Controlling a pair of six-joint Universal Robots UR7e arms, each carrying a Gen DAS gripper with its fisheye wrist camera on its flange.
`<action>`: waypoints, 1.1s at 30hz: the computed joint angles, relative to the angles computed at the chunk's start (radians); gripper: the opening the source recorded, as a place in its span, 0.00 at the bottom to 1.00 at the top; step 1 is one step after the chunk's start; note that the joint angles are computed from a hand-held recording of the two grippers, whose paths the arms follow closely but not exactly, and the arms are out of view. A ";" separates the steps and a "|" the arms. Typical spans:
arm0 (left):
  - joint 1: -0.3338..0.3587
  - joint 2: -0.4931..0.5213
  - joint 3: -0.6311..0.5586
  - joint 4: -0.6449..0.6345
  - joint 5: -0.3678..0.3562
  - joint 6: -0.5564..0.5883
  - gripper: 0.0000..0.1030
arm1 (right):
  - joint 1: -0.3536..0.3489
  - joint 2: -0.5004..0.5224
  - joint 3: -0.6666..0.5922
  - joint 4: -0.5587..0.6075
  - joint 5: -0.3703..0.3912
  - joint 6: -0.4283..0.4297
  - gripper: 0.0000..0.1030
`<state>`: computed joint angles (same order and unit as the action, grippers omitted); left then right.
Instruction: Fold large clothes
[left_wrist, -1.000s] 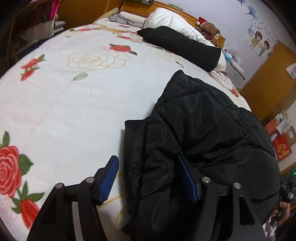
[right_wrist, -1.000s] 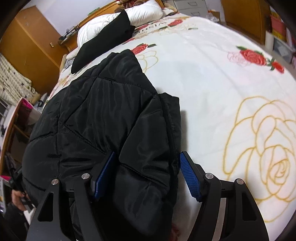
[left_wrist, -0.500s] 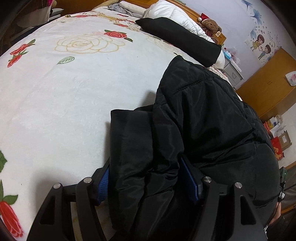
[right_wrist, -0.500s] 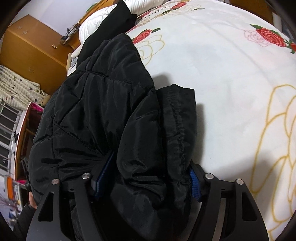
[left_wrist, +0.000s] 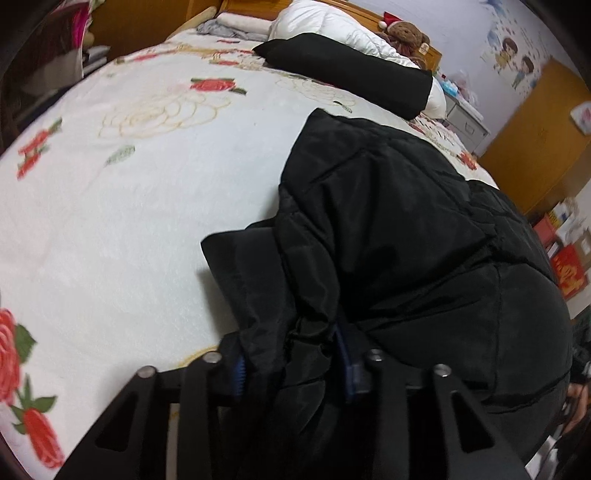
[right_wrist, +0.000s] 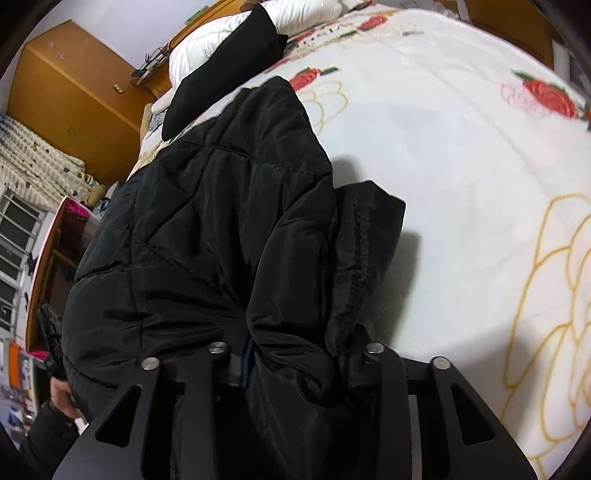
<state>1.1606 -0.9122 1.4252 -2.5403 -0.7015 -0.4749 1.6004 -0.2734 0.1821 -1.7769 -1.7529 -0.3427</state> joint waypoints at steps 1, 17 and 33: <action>-0.004 -0.002 -0.003 0.011 0.010 -0.003 0.29 | 0.006 -0.020 0.039 -0.026 -0.010 -0.006 0.28; -0.099 -0.077 0.002 0.005 0.089 0.027 0.23 | 0.057 -0.190 0.268 -0.154 -0.001 -0.018 0.20; -0.231 -0.254 0.222 0.032 0.134 -0.097 0.24 | 0.085 -0.472 0.686 -0.312 0.046 -0.010 0.20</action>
